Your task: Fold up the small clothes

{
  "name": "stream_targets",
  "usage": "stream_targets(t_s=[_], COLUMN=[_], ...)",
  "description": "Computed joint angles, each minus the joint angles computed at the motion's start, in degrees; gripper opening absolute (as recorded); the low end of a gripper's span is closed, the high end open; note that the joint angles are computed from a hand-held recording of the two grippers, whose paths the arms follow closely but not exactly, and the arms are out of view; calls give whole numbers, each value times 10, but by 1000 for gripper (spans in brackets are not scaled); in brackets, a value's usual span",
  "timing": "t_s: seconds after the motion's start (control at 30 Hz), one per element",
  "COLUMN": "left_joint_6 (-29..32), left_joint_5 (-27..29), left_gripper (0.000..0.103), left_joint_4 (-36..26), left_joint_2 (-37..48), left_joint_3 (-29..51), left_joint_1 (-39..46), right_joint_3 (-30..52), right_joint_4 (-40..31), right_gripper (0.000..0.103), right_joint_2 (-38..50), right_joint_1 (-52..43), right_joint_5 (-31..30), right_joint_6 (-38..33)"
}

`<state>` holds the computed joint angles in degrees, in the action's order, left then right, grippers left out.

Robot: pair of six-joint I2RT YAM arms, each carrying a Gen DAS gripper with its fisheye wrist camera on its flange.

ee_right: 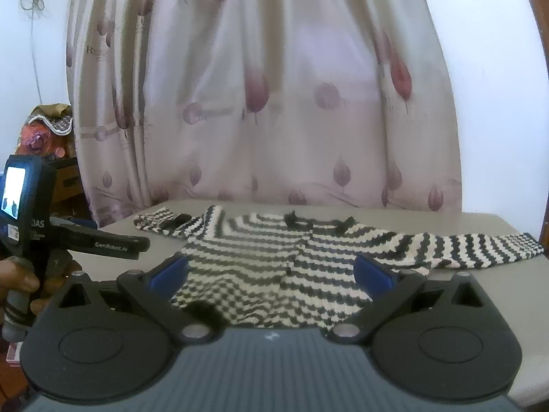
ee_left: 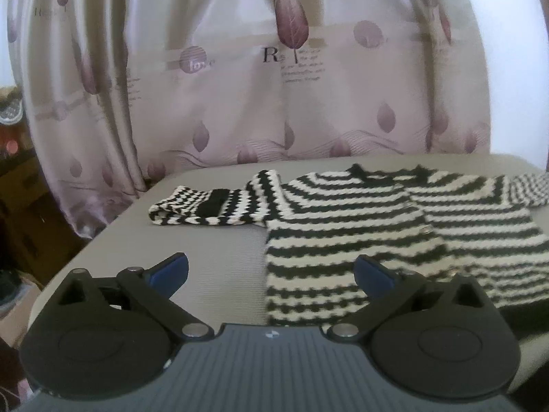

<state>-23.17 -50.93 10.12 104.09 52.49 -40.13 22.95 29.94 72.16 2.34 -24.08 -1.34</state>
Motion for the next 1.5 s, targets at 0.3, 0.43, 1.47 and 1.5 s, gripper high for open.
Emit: stream_targets(t_s=[0.3, 0.43, 1.47, 1.5], left_joint_6=[301, 456, 322, 239], left_joint_5=[33, 110, 250, 250], left_gripper=[97, 95, 15, 15], left_joint_4=[256, 351, 27, -16], left_joint_2=[48, 104, 320, 304], left_joint_3=[-50, -28, 405, 403], left_joint_1=[134, 224, 463, 474], right_joint_3=[38, 59, 238, 239], right_joint_4=[1, 2, -85, -85], right_gripper=[103, 103, 103, 103], right_joint_2=[75, 117, 315, 315], right_joint_1=[12, 16, 72, 71], right_joint_5=[5, 10, 74, 74], right_joint_6=[-7, -10, -7, -7])
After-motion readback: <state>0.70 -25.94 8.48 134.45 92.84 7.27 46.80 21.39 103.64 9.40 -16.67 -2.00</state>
